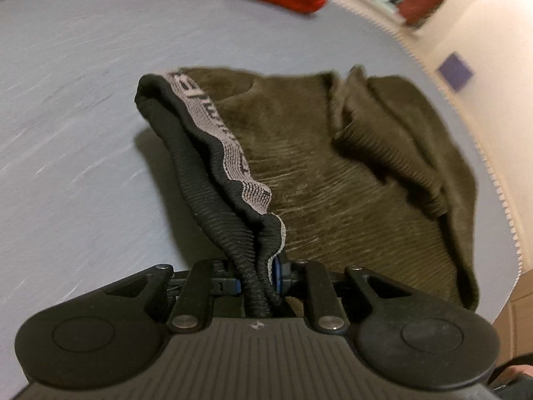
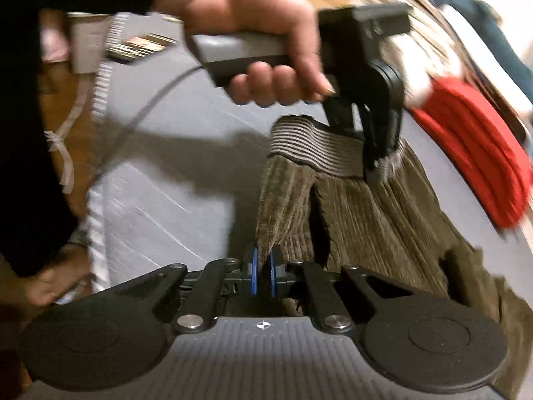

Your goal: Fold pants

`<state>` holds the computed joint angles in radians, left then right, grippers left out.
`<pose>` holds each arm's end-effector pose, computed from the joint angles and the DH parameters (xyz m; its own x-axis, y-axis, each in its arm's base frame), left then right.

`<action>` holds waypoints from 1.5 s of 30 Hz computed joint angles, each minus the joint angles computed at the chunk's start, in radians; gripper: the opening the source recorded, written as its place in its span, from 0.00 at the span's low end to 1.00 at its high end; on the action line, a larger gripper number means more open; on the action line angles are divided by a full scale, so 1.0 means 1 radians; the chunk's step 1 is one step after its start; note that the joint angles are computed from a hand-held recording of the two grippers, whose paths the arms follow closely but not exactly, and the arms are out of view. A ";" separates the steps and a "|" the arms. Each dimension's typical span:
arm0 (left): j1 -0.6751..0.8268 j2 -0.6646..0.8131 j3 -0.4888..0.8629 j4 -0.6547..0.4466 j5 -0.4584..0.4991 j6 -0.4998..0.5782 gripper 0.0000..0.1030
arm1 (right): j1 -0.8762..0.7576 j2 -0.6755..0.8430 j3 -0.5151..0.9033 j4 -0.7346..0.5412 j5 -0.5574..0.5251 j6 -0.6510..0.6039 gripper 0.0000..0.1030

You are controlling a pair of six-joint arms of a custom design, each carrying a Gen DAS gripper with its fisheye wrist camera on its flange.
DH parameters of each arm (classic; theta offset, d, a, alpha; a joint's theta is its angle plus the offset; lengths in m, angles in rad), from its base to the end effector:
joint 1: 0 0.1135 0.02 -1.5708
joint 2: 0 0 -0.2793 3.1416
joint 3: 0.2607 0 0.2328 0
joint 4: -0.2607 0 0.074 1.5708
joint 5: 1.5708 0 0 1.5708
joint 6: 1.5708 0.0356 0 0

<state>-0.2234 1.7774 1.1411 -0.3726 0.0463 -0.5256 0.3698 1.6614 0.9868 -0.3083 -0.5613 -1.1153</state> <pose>0.3431 -0.0796 0.2087 -0.8369 -0.3238 -0.4412 -0.2018 0.9320 -0.3012 0.2879 0.1319 0.2114 0.1807 -0.7453 -0.6417 -0.9524 0.0302 -0.3032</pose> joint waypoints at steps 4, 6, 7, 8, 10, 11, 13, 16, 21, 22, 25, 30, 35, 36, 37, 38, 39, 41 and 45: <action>0.023 -0.075 -0.064 -0.061 -0.036 0.006 0.22 | 0.110 -0.066 -0.060 -0.006 -0.007 0.017 0.06; 0.018 -0.073 -0.057 -0.065 -0.067 -0.009 0.28 | 0.149 -0.082 -0.087 0.046 0.019 0.065 0.07; 0.012 -0.070 -0.043 -0.096 -0.093 -0.016 0.36 | 0.160 -0.077 -0.084 0.059 0.045 0.093 0.08; -0.010 -0.052 -0.003 -0.139 -0.146 -0.033 0.37 | 0.157 -0.068 -0.071 0.051 0.050 0.105 0.11; -0.070 -0.049 0.034 -0.211 -0.235 -0.074 0.37 | 0.110 -0.063 -0.034 0.002 0.004 0.101 0.18; -0.096 -0.028 0.087 -0.272 -0.282 -0.093 0.37 | 0.078 -0.061 -0.004 -0.025 -0.023 0.107 0.20; -0.151 -0.040 0.128 -0.364 -0.407 -0.137 0.47 | -0.007 -0.046 0.070 -0.092 -0.094 0.115 0.34; -0.249 -0.029 0.203 -0.463 -0.614 -0.238 0.72 | -0.156 0.026 0.241 -0.162 -0.168 0.219 0.43; -0.371 -0.036 0.246 -0.368 -0.764 -0.335 0.83 | -0.308 0.210 0.442 -0.047 -0.007 0.475 0.48; -0.393 -0.038 0.220 -0.299 -0.786 -0.334 0.85 | -0.320 0.254 0.469 -0.021 0.054 0.513 0.48; -0.406 0.053 0.317 -0.300 -0.709 -0.353 0.85 | -0.344 0.403 0.612 -0.090 0.160 0.584 0.48; -0.429 0.191 0.490 -0.255 -0.719 -0.181 0.86 | -0.330 0.507 0.710 -0.183 0.193 0.545 0.50; -0.410 0.237 0.532 -0.194 -0.651 -0.169 0.86 | -0.305 0.485 0.579 -0.081 0.280 0.424 0.30; -0.410 0.245 0.542 -0.196 -0.650 -0.164 0.86 | -0.306 0.480 0.550 -0.059 0.302 0.423 0.11; -0.420 0.252 0.550 -0.204 -0.656 -0.171 0.86 | -0.315 0.477 0.542 -0.051 0.308 0.425 0.07; -0.421 0.240 0.524 -0.189 -0.654 -0.172 0.86 | -0.332 0.464 0.526 -0.034 0.293 0.426 0.07; -0.425 0.229 0.504 -0.179 -0.650 -0.178 0.86 | -0.353 0.446 0.513 -0.024 0.270 0.419 0.07; -0.426 0.206 0.475 -0.168 -0.635 -0.187 0.86 | -0.415 0.408 0.521 -0.072 0.206 0.381 0.06; -0.429 0.158 0.417 -0.155 -0.617 -0.205 0.86 | -0.568 0.384 0.622 -0.323 0.043 0.159 0.06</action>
<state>-0.6519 1.9353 1.5583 -0.5272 -0.5703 -0.7310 -0.1985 2.0450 1.6089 -0.6310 -0.5183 -0.9564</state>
